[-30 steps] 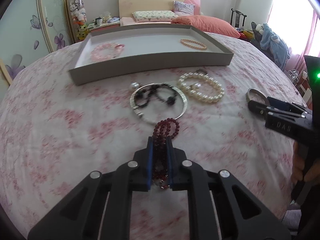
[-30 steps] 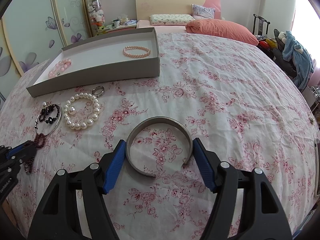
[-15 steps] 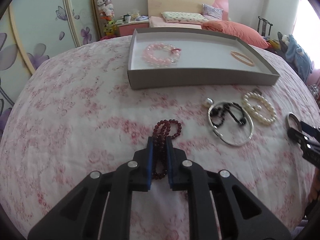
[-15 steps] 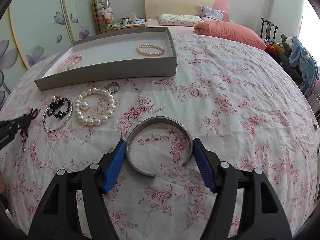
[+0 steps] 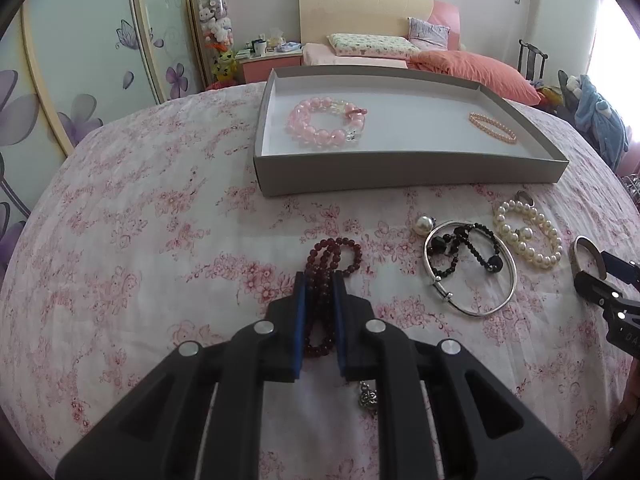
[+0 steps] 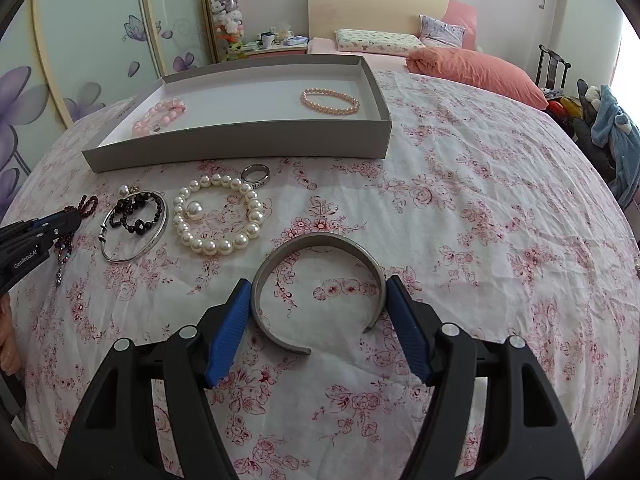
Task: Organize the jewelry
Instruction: 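Lift and carry the red beads and silver cuff over the tray with both tools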
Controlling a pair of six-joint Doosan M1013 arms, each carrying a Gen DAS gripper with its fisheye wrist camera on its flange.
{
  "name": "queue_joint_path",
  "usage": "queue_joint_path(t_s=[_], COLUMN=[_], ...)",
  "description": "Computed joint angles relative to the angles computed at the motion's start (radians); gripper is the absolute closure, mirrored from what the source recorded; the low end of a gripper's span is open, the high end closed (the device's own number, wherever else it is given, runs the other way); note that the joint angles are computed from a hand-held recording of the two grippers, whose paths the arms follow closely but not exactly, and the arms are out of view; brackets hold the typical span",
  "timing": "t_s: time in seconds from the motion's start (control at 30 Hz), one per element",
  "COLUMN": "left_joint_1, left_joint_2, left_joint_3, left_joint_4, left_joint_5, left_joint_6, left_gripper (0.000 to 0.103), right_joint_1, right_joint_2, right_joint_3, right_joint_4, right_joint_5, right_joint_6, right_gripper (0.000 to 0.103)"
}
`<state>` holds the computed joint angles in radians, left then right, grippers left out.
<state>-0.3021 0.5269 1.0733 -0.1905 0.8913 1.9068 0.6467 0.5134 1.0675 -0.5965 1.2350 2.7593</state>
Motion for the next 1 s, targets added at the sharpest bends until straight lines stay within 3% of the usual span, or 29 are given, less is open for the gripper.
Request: queue_joint_path(t_s=[0.43,1.0], left_joint_1=[0.015,0.033], left_joint_2=[-0.002,-0.093], left_joint_3=[-0.003,0.069], left_joint_4=[-0.064,-0.260], left_joint_5=[0.015,-0.146], left_joint_6=[0.022,0.181], left_gripper=[0.093,0.094], right_joint_1=[0.003,0.057], right_joint_2=[-0.010,-0.025], right_joint_3=[0.012,-0.017], right_joint_4=[-0.020,-0.322], right_joint_5=[-0.031,-0.111], right_joint_6=[0.046,0.139], right_gripper=[0.036,0.036])
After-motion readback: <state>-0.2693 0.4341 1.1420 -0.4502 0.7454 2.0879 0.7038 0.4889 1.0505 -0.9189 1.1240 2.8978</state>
